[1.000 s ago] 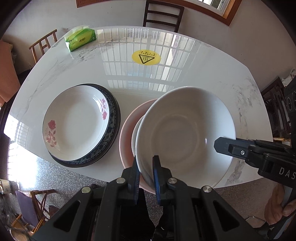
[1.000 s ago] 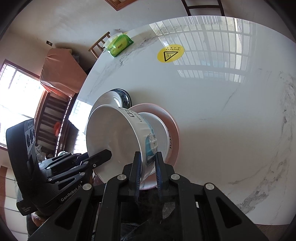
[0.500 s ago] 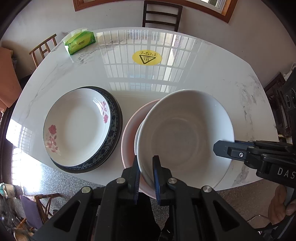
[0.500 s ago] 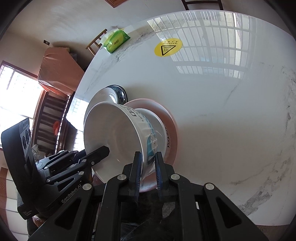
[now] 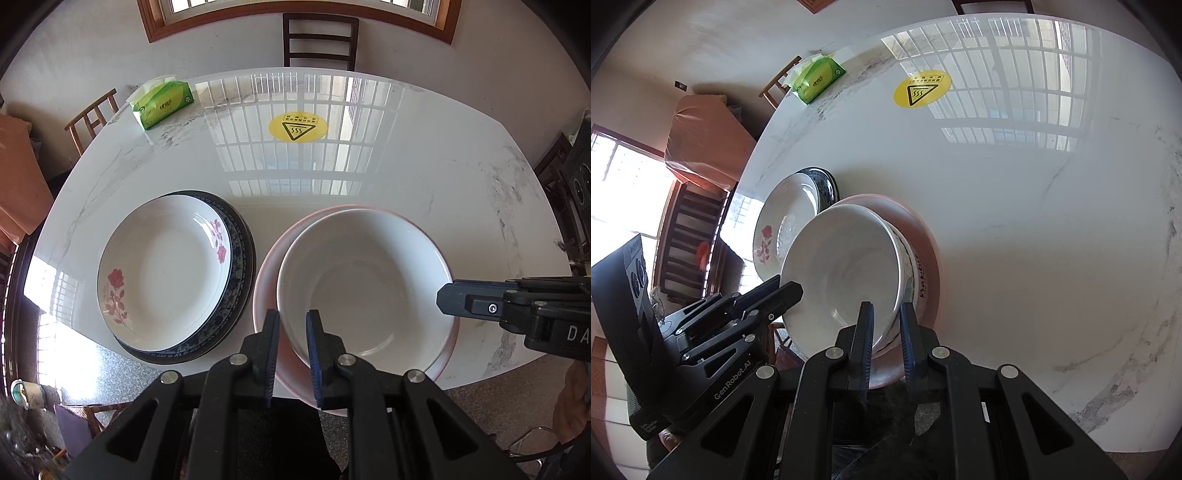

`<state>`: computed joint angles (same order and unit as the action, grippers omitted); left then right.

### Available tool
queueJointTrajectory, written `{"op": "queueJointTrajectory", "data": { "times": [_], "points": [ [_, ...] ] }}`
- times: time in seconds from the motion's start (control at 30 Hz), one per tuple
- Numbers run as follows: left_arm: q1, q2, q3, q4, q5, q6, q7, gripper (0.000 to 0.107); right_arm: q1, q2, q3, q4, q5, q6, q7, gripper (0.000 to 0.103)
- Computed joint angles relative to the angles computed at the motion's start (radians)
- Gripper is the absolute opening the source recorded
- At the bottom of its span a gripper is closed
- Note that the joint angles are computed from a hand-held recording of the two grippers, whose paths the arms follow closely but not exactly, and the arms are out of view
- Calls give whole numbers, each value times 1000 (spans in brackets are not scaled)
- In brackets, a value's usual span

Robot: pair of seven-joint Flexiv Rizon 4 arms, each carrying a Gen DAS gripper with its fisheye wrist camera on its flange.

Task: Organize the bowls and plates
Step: 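Carry the blue-banded bowl over the nested bowls and lower it in, then open both tools to release the blue-banded bowl rim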

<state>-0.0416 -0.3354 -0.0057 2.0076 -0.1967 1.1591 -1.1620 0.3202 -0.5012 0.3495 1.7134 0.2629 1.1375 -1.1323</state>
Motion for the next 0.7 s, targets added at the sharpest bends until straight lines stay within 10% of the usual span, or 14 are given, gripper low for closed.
{"op": "queueJointTrajectory", "data": {
  "times": [0.2, 0.4, 0.57, 0.7],
  "points": [
    [47, 7, -69, 61, -87, 99, 126, 26, -8, 2, 13, 13, 23, 32, -20, 15],
    [209, 70, -305, 191, -593, 223, 503, 28, -7, 25, 23, 84, 42, 186, -56, 17],
    [213, 87, -251, 187, -722, 85, 521, 43, 61, 53, -48, 207, -28, 396, 22, 17],
    [163, 67, -148, 158, -609, 27, 430, 43, 113, 49, -104, 274, -80, 496, 97, 17]
  ]
}}
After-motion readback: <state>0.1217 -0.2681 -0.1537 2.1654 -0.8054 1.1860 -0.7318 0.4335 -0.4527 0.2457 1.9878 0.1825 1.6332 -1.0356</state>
